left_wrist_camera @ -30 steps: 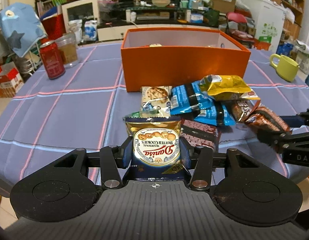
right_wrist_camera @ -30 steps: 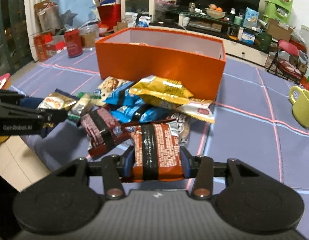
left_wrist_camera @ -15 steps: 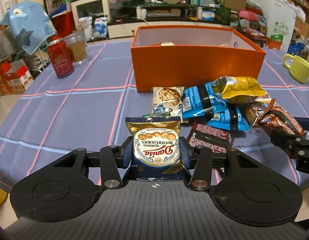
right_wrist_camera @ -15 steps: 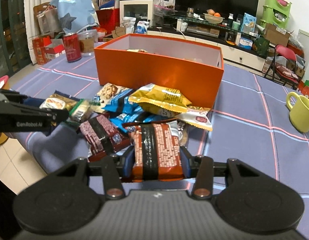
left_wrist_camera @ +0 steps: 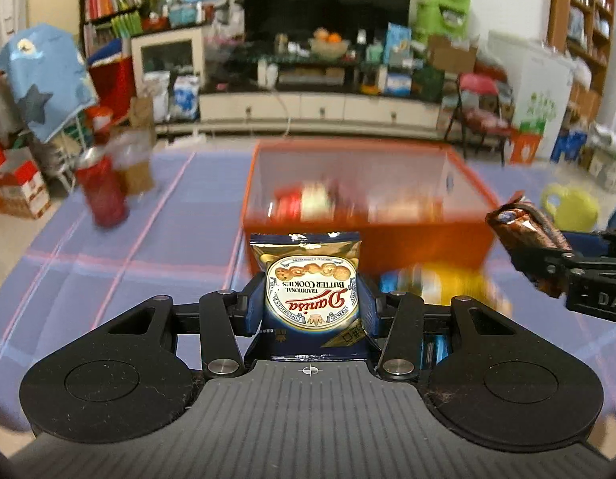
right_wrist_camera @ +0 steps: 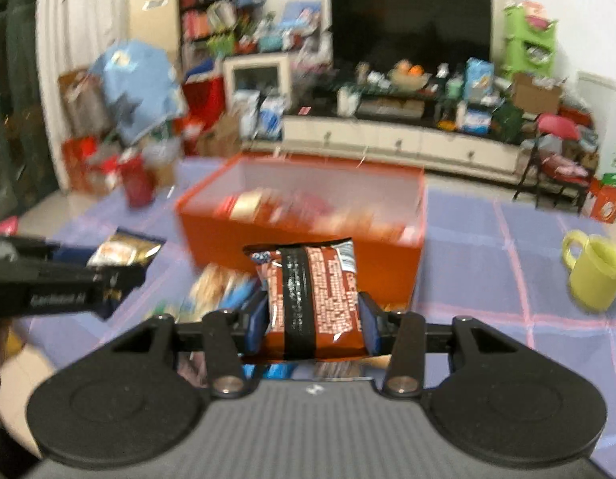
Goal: Organize snacks
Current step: 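Drop Danisa packet into orange box with left tool while right tool drops wafer bar, then grasp green-labelled biscuit pack with left tool while right tool grasps dark red wafer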
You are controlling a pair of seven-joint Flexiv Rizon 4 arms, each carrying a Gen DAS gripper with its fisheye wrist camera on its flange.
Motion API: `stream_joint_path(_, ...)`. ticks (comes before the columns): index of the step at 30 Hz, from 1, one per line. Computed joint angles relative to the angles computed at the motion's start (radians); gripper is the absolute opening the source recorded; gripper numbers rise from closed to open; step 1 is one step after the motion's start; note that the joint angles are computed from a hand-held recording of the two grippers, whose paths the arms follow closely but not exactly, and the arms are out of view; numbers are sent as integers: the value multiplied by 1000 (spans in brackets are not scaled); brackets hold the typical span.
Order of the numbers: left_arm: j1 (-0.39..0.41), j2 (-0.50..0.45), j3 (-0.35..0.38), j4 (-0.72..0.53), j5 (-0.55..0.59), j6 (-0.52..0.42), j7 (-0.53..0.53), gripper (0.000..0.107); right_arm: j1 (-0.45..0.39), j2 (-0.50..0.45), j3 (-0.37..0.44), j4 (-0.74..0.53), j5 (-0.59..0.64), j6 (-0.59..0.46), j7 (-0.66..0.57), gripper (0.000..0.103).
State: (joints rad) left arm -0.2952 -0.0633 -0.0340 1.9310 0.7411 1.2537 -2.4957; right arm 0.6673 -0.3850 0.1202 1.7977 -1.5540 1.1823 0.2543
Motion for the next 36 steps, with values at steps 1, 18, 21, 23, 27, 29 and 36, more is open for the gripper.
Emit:
stream_joint_path(1, 8, -35, -5, -53, -5, -8, 3, 20, -8, -20, -12, -39, 3, 11, -1, 47)
stream_joint_path(18, -73, -89, 183, -62, -58, 49, -12, 45, 65, -28, -130, -45, 175, -42, -77, 95)
stream_joint_path(21, -51, -44, 168, 5, -17, 23, -59, 45, 54, 11, -50, 43, 273, -161, -115, 95)
stream_joint_path(23, -29, -22, 152, 52, -8, 20, -65, 45, 58, 16, -5, 69, 361, -248, -152, 95)
stream_joint_path(27, 22, 5, 110, 134, -43, 38, -35, 46, 74, 15, 9, 85, 347, -309, -164, 95)
stream_joint_path(29, 61, -1, 82, 175, -120, 87, 72, 50, 65, 16, 1, 100, 272, -265, -102, 95)
stream_joint_path(36, 66, -35, 70, 183, -173, 112, 212, 60, -24, -40, -34, 52, 1, 188, 118, 95)
